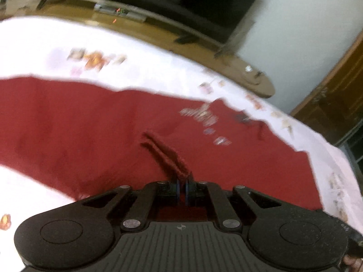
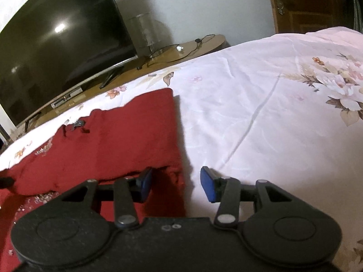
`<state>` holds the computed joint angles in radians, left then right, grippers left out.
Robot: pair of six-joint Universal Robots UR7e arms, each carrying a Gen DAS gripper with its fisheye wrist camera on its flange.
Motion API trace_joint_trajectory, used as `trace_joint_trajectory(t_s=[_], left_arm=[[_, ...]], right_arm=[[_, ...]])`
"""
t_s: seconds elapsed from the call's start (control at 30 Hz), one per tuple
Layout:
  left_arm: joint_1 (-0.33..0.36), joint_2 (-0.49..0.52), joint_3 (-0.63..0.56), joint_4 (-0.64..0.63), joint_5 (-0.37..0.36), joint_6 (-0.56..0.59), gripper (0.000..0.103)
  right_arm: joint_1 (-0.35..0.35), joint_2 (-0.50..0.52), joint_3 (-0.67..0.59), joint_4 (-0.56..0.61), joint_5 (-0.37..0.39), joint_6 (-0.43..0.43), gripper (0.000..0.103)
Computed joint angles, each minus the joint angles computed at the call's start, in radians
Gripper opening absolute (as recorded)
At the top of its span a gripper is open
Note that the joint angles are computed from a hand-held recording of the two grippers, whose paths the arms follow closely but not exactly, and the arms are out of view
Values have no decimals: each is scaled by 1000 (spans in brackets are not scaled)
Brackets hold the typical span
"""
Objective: Fold small clothes
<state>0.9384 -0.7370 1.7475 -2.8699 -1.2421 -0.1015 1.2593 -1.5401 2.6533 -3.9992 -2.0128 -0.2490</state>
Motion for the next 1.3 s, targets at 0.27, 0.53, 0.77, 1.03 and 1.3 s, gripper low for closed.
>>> trace_joint_trajectory(t_s=[0.27,0.53,0.77,1.03,1.3], left_arm=[[-1,12,13,-32,8,19,4],[1,14,27,-68,4,11,4],[-8,20,49,-135,55,54,4],[-45,-10,104,-368,77,108,4],[-67,151,-61,-208,89,164,4]], right_arm=[[-22,-35,8,40,16,-63,15],[-196,-248,17,257,373,14,50],[-200,-172,-37,292,348,-127,10],[-208,-194,-114,302,387,-114,36],[-132,-40,-238,347,380,-279,27]])
